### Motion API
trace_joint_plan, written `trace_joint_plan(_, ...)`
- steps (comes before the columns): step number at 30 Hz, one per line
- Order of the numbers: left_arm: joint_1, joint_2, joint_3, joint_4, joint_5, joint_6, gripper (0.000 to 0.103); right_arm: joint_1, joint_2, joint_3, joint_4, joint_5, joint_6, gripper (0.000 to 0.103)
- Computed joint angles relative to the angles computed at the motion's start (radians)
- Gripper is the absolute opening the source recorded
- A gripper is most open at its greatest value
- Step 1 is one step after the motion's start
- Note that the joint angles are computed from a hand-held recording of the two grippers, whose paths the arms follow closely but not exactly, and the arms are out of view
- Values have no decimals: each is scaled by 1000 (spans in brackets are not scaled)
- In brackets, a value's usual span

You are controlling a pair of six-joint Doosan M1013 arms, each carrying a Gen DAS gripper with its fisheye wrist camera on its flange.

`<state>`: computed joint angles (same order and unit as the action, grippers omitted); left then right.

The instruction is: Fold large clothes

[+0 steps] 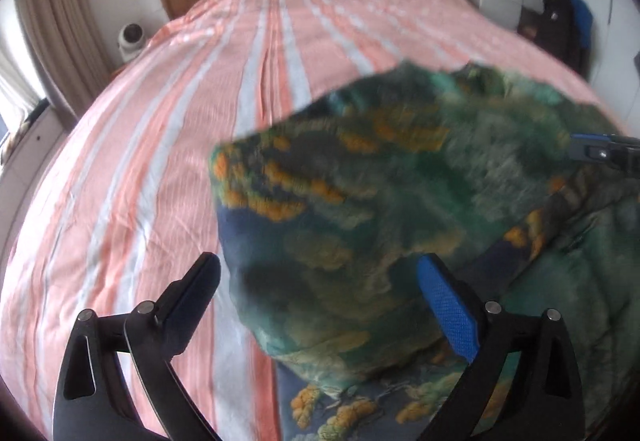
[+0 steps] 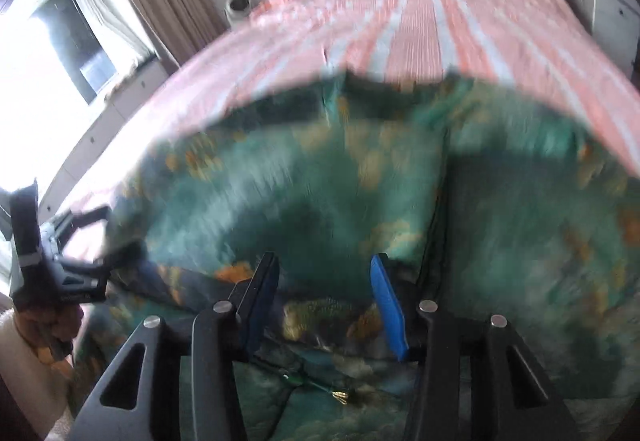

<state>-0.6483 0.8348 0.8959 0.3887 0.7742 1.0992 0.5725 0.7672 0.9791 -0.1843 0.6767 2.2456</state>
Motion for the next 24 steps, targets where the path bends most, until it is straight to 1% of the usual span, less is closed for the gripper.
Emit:
trace_joint_plan(1,1,-6,0,4,-18,-6,100,0,-5,-4,-37,-8,28,53)
trace_joint_plan(2,2,-5,-9,11,-32,-17,101,3,-9,-5,-98,-22,81,58)
trace_joint_plan(3,4,0,-22,16,-33,-26,102,4,-9,-13,-156,-35,141,63)
trace_joint_plan(4,6,17,-50,14,-14,-31,102,3,-3,-20,-172,-39,170,64)
trace_joint_plan(6,15,72,-133,-43,78,5,102,-9,35,-69,-128,-11,173,67)
trace_joint_plan(7,22,109,-188,-81,152,32,103,-18,74,-121,-52,50,141,68)
trace_joint_plan(8,28,137,-225,-106,211,40,103,-23,115,-181,6,115,112,68)
trace_joint_plan(9,30,137,-222,-114,220,26,103,-21,139,-208,11,161,113,68)
trace_joint_plan(10,31,112,-179,-113,178,-5,102,-11,135,-204,-37,155,122,67)
trace_joint_plan(11,32,78,-125,-114,120,-34,102,0,121,-185,-85,142,148,67)
trace_joint_plan(12,31,41,-68,-112,64,-53,102,12,92,-146,-144,100,199,67)
trace_joint_plan(13,28,3,-11,-93,16,-73,102,20,61,-96,-178,39,238,68)
trace_joint_plan(14,24,-25,32,-66,-15,-95,102,29,27,-46,-222,-15,283,69)
trace_joint_plan(15,17,-64,91,-26,-54,-126,102,48,-10,4,-317,-44,365,74)
trace_joint_plan(16,13,-97,140,-1,-82,-143,102,64,-33,35,-390,-54,426,78)
trace_joint_plan(17,8,-127,185,28,-102,-162,102,75,-46,51,-437,-58,463,85)
trace_joint_plan(18,2,-158,232,64,-115,-192,102,98,-72,85,-515,-46,523,90)
trace_joint_plan(19,-5,-184,272,91,-122,-219,102,111,-84,102,-552,-31,549,92)
trace_joint_plan(21,-18,-237,350,137,-130,-278,102,147,-100,119,-595,34,563,94)
trace_joint_plan(24,-43,-295,434,184,-136,-353,102,191,-137,189,-610,32,572,94)
